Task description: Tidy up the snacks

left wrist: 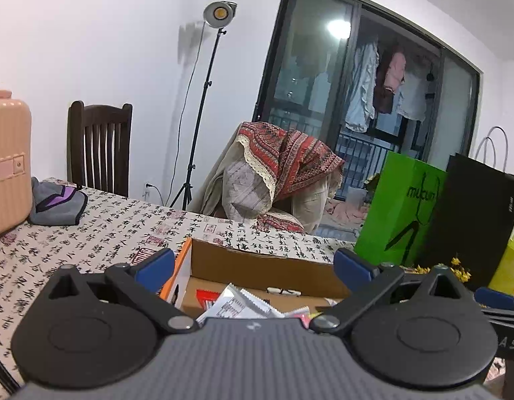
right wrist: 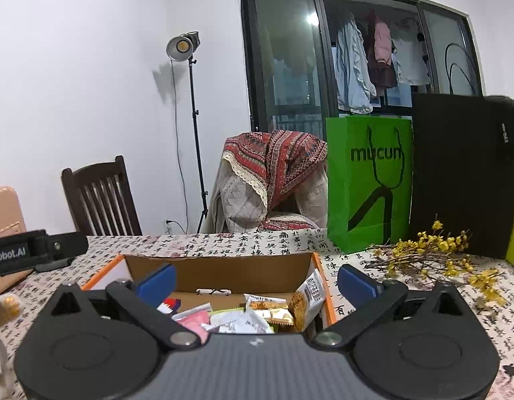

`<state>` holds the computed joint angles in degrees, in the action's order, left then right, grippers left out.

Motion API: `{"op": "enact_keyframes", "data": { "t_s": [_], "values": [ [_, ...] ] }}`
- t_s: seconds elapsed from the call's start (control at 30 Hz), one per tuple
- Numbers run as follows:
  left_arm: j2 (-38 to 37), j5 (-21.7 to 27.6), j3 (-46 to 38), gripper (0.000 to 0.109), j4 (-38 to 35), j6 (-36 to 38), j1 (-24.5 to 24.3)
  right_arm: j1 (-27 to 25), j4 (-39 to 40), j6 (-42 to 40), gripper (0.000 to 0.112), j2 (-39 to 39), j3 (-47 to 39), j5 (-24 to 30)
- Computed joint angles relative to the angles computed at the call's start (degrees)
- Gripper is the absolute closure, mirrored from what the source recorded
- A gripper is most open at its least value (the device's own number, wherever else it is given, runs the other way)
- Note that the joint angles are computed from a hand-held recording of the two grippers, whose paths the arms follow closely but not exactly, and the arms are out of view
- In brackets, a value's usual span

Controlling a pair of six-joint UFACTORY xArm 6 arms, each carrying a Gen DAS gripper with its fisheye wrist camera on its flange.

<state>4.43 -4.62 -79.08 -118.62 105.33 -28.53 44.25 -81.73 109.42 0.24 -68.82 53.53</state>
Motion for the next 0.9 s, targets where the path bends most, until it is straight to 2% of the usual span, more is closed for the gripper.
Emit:
{"op": "enact_keyframes", "data": {
  "t_s": [0.07, 0.13, 0.47, 0.9],
  "values": [
    [-2.08, -0.44, 2.16, 0.006, 0.94, 0.30, -0.12, 1.74, 0.73, -0.47, 0.009, -1.37, 1.08, 1.92],
    [-4.94, -0.37, 4.68, 0.006, -1.66, 3.86, 0.15, 3.54, 1.63, -0.77, 0.009, -2.82, 2.40, 3.64],
    [-22.38, 3.75, 22.21, 0.006, -6.96, 13.23, 1.70, 13.43, 4.74, 1.21, 0.009, -7.54, 7.83, 11.01],
    [-43.05, 7.05, 44.39, 0.006, 5.33, 2.35, 3.30, 25.42, 8.19, 6.29, 0.009, -8.65, 11.05, 18.11]
  ]
}}
